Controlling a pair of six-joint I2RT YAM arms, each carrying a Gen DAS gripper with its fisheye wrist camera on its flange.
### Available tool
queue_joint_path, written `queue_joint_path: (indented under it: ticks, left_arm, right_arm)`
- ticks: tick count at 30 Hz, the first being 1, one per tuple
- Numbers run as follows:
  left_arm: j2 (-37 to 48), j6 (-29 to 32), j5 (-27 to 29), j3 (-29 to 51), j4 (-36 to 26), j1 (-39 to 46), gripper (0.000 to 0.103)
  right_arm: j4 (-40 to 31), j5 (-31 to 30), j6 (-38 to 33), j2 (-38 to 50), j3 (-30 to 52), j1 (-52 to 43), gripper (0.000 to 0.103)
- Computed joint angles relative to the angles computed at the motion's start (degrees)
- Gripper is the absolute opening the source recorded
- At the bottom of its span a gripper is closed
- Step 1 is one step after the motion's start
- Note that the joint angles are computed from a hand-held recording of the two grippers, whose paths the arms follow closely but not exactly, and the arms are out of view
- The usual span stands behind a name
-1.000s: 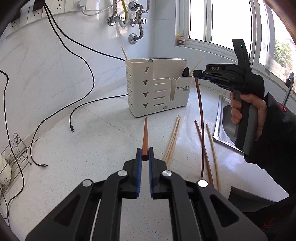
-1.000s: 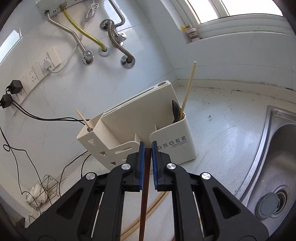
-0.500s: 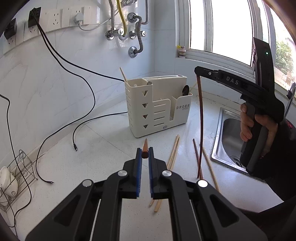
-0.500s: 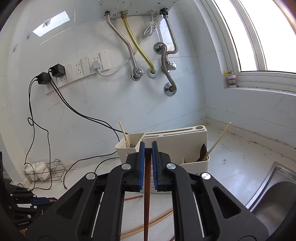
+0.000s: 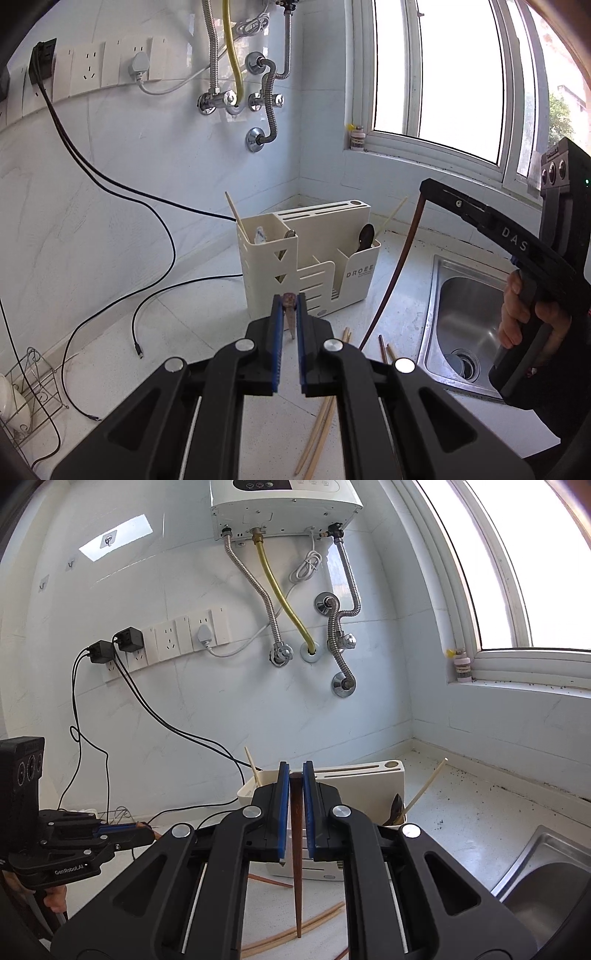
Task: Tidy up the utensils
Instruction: 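Carry both chopsticks over the holder and open both grippers to drop them in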
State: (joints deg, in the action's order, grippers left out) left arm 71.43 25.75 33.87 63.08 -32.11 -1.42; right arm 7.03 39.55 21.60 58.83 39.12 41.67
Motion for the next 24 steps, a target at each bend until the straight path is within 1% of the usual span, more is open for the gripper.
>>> queue_joint_path:
  ticks: [6,11,13,19,22,24]
  left_arm:
    - [1.17,-2.18,0.28,2.19,1.11,-1.7,0.006]
    - [2.55,-4.09,2.34,5.39,0.81,-1.94,0.006]
    - [3.27,-4.79,3.76,7.12,0.22,-1.79,0.006]
    - [4.97,-6.87,9.85,12.87,-1.72,-0.64,0.006]
    - [6.11,-9.11,12.5,16.61,-1.56,-0.22,0.006]
    - [6.84,-11.39,13.61,19.11,-0.39,-0.02,0.006]
  right_arm:
    - [-2.21,1.39,-1.32,-1.05,1.18,0.73,0.007]
    - [-6.04,1.03,-2.13,-2.42,3.6,0.0,0.007]
    - [-7.75,-1.18,-2.01,-3.51,4.67,-1.44,0.007]
    - [-8.67,-3.86,-5.67,-5.92,7.92,-4.9,0.007]
    - [-9.86,-4.7,-7.81,-5.28,11.49,-6.97,0.007]
    - [-10.34,-4.88,-9.11,-4.3,14.11,-8.47,0.007]
